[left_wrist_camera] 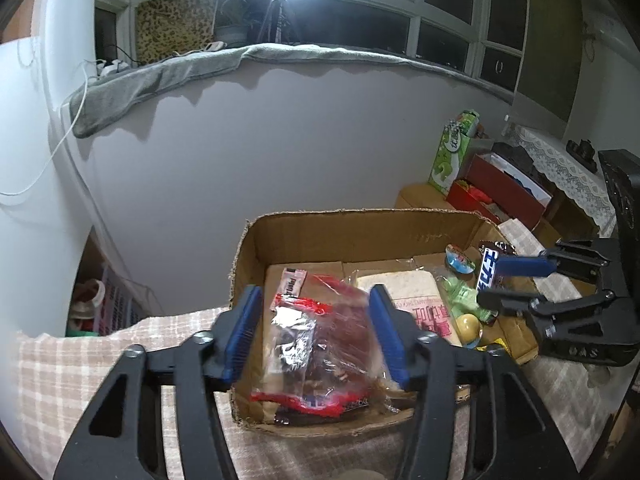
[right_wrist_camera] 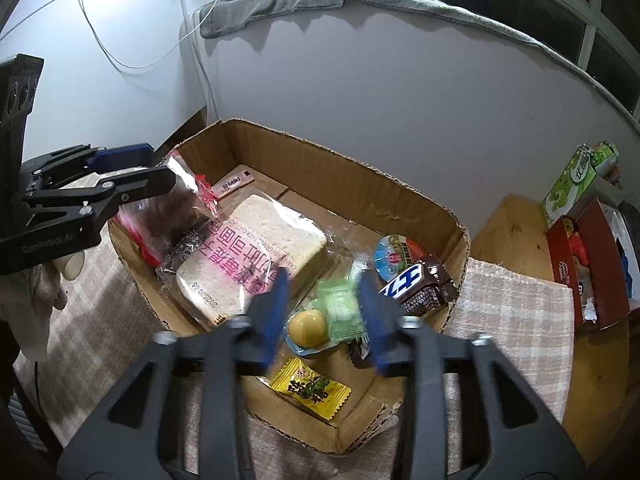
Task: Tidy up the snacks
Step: 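Carry the cookie bag and green candy into the box and open both tools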
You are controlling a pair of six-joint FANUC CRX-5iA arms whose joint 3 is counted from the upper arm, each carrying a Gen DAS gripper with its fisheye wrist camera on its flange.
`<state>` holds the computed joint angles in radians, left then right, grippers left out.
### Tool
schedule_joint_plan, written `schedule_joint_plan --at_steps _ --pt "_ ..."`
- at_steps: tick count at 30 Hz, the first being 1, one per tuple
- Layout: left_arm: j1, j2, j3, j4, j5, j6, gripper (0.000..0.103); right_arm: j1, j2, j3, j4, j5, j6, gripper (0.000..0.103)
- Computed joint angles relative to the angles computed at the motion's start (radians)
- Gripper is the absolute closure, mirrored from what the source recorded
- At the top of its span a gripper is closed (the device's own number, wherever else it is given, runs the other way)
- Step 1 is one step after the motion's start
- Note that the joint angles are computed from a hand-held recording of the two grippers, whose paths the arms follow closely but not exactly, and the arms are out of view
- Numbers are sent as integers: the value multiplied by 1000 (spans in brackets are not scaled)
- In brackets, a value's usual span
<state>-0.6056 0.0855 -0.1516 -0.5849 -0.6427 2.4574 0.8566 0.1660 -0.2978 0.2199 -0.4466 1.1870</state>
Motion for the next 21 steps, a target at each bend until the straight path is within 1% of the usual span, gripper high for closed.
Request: schedule_joint_plan --at_steps 1,4,5,6,8,9,11,13,19,21 --pt "0 0 -1 3 2 -4 47 2 -5 -12 19 13 -20 40" --pt "-2 2 2 1 -4 -4 47 5 -15 -33 58 29 -54 40" --pt "-2 2 2 1 -4 -2 47 7 -15 -33 66 26 -59 36" --pt "-3 2 2 0 -5 1 47 8 -14 -31 67 20 -60 24" --pt "-3 0 -1 1 -5 1 47 9 -22 -45 88 33 -80 16" --pt "-4 -1 -1 1 -7 2 47 12 -28 -56 108 39 -102 16" --pt "-7 -4 -2 -2 -12 5 47 15 -33 -57 103 36 -96 16" --pt "-8 -9 -6 -3 -14 11 46 18 -38 -66 123 39 -116 16" --pt "-25 -36 -30 -19 -28 47 44 39 -69 -125 244 55 -251 16" --pt "-35 -48 -38 -29 -35 66 44 49 -90 -165 325 70 -337 16"
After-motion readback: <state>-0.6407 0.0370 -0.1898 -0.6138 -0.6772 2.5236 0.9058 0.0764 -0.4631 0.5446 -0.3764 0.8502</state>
